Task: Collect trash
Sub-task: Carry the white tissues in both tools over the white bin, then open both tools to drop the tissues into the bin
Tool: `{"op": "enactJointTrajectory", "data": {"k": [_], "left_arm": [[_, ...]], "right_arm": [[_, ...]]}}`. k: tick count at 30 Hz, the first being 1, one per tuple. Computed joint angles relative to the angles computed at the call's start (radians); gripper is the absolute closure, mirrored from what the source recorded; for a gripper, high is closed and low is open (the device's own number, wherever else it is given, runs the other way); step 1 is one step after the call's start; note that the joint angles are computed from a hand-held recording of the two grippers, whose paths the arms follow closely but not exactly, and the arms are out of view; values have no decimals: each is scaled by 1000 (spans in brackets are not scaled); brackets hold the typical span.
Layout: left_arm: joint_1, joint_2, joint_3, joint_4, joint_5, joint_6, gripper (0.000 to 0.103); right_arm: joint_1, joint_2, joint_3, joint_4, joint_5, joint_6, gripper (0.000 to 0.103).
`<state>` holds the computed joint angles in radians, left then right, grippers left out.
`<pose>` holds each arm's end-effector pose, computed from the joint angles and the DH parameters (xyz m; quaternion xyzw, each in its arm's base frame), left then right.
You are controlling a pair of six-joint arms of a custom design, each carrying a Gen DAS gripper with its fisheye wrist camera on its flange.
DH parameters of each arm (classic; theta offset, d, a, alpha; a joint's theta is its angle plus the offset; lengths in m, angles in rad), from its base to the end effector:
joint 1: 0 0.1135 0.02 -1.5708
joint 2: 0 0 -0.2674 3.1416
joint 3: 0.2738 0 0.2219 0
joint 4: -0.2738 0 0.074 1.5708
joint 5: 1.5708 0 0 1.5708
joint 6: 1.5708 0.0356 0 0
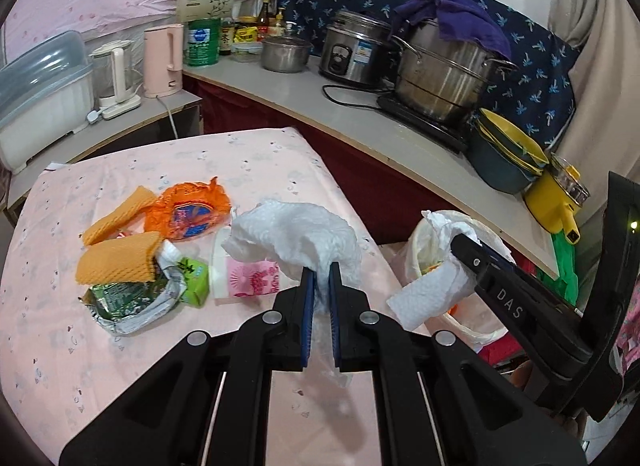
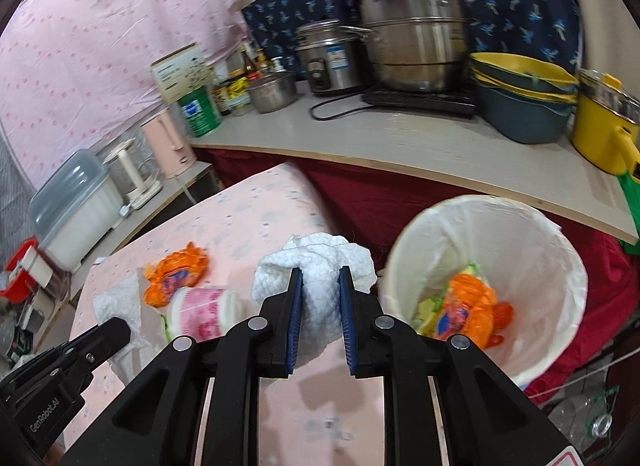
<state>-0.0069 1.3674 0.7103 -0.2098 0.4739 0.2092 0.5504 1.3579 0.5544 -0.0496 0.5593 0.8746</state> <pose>0.2401 -0.0179 0.2118 0.1789 0.8984 -0.1854 0.3556 0.2004 0.1008 0.1843 0.2409 0.8725 0.0251 0.4244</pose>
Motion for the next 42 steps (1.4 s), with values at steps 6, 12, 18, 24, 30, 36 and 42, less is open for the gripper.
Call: {"op": "enactJointTrajectory", "data": {"k": [6,12,18,24,30,36,42], "left_arm": [[-180,-23,-26,34,-85,-63,96],[-330,2,-23,59,-154,-107,96],[-470,65,12,81,-187,-140,96],[-557,162,70,94,-170,-160,96],[-641,252,126,121,-189,-176,95],[-673,341,187,126,-201,-193,94],[-673,367,204,148,-238,-226,50]], "right_arm": [[-105,-153,-127,-11,-30,-13,86],[-247,-281,-228,-9,-94,-58,86],[-425,-387,-318,5,-189,-128,86],[-610,-412,-374,55,-306,-218,86],[-749,-330,-417,177,-401,-283,86],[-815,-224,-433,297,-443,-316,81],[-848,-177,-436,354,-450,-333,74]]}}
